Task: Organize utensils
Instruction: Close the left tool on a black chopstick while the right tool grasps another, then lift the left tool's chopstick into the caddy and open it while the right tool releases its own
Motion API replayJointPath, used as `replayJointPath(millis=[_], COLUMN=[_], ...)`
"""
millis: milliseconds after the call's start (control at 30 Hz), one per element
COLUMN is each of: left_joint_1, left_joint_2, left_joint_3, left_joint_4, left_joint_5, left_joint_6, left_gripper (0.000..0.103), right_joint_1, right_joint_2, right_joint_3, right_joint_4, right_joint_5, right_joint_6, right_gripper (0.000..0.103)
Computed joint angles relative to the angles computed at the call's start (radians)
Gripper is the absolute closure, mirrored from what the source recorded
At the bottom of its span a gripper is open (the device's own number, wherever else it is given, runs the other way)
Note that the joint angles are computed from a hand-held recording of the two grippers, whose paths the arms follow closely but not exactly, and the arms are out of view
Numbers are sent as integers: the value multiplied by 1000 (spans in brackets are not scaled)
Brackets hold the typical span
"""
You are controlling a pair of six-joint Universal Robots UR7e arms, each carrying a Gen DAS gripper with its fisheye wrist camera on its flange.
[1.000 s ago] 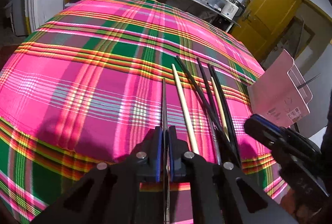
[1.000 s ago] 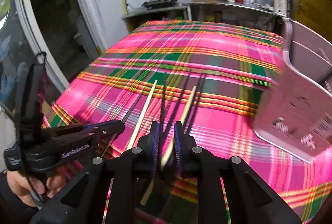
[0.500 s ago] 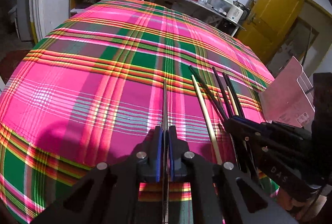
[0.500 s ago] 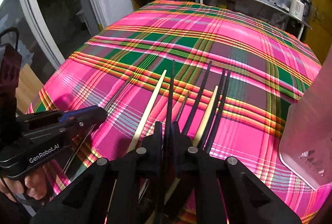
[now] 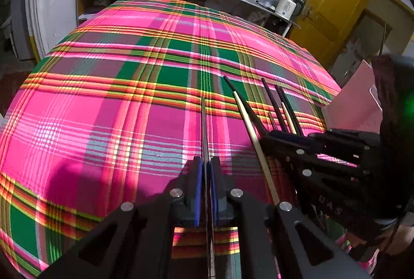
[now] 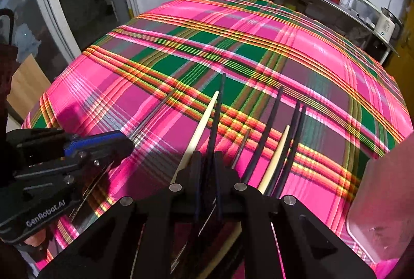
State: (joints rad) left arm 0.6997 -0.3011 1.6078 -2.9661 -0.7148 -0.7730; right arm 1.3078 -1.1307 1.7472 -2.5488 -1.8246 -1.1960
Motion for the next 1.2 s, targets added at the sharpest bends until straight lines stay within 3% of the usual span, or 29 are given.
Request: replayJointPath(millis=[233,333,667,1000,1200], left_joint_1=[3,4,-44,-88,-96], left_joint_2=[5,2,-39,-59,-57], left_joint_3=[-44,-50,20,20,13], left_joint_4=[90,102,-79,-84,-63], left_joint_5=[16,10,26,20,11], left_joint_6=[53,52,105,122,117], left_gripper=[96,96,97,97,97], right_joint_1=[-1,-12,-42,-81,-101], right_joint_2=[11,-11,-124,-187,-192], right_joint_3=[-42,-41,-26,-44,-58], right_joint_4=[68,93,166,263,313], right_joint_5=[11,55,218,358,376], right_joint_6=[79,106,121,158,182], right_gripper=[97,97,97,97,97])
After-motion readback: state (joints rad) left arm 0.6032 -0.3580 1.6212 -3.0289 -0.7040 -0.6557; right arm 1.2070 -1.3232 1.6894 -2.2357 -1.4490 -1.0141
